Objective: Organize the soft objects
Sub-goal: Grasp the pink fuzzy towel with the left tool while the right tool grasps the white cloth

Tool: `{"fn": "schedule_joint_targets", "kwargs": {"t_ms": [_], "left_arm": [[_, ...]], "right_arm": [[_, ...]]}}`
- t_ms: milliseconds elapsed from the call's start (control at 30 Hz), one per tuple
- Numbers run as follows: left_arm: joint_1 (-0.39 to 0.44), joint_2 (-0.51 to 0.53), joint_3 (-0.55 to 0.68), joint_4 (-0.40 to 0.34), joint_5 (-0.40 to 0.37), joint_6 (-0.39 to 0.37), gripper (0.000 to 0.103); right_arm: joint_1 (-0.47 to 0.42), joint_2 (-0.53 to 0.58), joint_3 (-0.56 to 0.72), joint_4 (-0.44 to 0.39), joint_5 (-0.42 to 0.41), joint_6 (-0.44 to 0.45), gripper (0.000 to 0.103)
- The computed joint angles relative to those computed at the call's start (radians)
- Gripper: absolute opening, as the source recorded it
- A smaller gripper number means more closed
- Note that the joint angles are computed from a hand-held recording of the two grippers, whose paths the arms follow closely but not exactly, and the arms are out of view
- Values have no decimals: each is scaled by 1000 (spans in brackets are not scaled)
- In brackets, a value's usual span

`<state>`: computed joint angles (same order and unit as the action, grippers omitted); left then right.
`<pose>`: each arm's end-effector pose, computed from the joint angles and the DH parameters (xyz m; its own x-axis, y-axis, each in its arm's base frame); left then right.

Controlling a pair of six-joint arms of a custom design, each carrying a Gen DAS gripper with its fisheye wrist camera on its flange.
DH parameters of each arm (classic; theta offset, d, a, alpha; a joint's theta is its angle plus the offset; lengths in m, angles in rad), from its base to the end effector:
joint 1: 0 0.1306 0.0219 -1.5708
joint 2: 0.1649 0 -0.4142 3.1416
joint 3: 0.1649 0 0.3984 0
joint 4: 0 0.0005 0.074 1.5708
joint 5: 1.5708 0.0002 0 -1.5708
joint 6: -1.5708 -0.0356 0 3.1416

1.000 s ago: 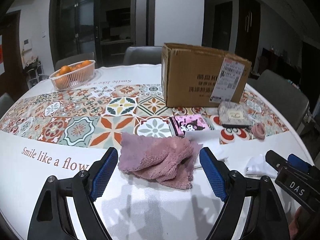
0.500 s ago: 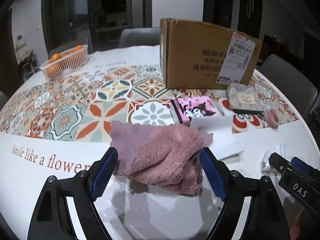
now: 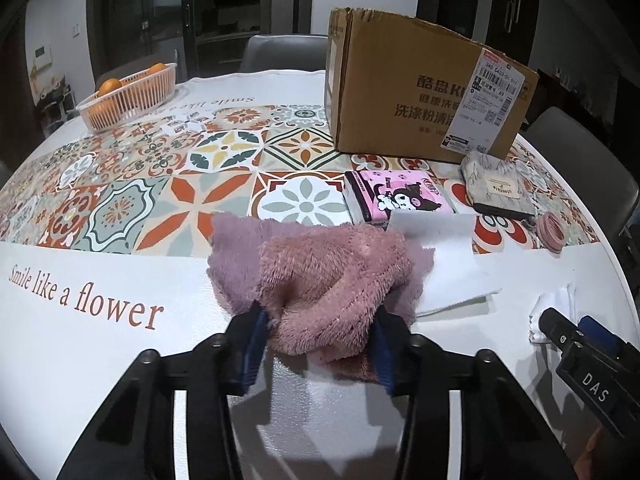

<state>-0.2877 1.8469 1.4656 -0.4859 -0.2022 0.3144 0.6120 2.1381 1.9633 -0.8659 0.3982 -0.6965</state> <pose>0.6144 -0.1749 0.2738 -0.7428 -0.0961 -0.6626 -0.0802 0.9953 -0.0545 0.6180 0.4163 0.2771 -0.7785 0.1761 -0.6025 0.1699 0.9831 0.0677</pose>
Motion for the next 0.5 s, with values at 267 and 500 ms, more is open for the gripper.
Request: {"fn": "schedule_joint_targets", "kwargs": {"t_ms": [267, 500], "left_arm": [[-10, -11, -15, 4, -17, -15, 22], [-29, -44, -51, 37, -30, -25, 20]], "right_arm": [[-3, -8, -13, 14, -6, 35, 49], [-17, -40, -72, 94, -77, 73, 22]]}}
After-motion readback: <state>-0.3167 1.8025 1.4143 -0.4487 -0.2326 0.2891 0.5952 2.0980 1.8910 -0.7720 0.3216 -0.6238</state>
